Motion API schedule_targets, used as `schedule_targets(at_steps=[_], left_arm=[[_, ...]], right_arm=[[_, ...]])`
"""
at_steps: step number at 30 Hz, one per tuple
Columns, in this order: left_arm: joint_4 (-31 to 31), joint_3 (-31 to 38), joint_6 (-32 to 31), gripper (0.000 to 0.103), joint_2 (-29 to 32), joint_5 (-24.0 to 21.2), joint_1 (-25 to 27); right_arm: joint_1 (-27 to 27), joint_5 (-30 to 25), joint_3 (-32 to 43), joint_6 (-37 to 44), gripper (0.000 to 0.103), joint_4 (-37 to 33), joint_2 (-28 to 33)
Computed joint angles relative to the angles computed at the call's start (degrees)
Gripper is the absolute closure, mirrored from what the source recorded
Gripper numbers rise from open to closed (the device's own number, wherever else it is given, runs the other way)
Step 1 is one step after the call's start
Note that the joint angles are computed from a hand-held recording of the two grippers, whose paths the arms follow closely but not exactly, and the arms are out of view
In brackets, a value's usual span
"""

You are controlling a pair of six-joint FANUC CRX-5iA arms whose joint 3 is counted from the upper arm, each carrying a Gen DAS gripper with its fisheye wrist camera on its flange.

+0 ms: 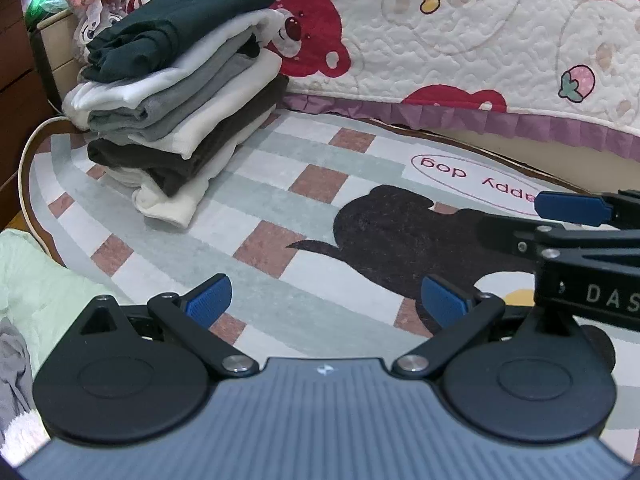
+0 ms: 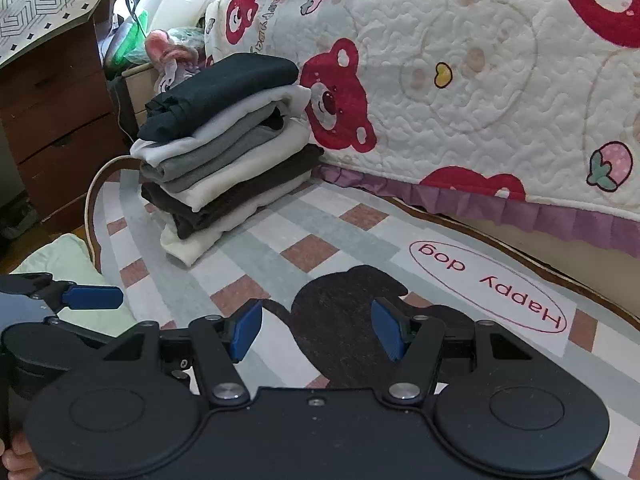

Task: Fold clothes

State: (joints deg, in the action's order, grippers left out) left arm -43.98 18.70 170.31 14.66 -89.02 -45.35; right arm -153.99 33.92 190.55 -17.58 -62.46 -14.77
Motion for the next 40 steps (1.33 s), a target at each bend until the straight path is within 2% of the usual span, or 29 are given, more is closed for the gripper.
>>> schedule_targets(at_steps=[17,21,29,35,40], left_arm=[[1.00,-1.22,0.76,0.000,-0.82,1.02,0.60],[0.17,-0.14,0.17,0.000,0.15,-0.60,0.17],[1.05,-0.57,0.25,0.000,-0.19,0.25,0.49],[0.84,0.26,-0.24,0.000,0.48,-0.79,0.31],[2.00,-0.29,-0.53,0.000,0.16,0.21,0.79]], right_arm=[[0.22,-0.41,0.24,-0.53,0.035,-0.60,-0.13],[0.34,-0.83,0.06,-1.32,0.035,0.44,-0.23],[0.14,-0.52,-0.19,-1.87,0.035,1.37,-0.28],[0.16,0.03,0.05,-2.04,0.035,0.37,-0.53],[0.24,0.30,-0.09,-2.17,0.035,1.05,-0.61]])
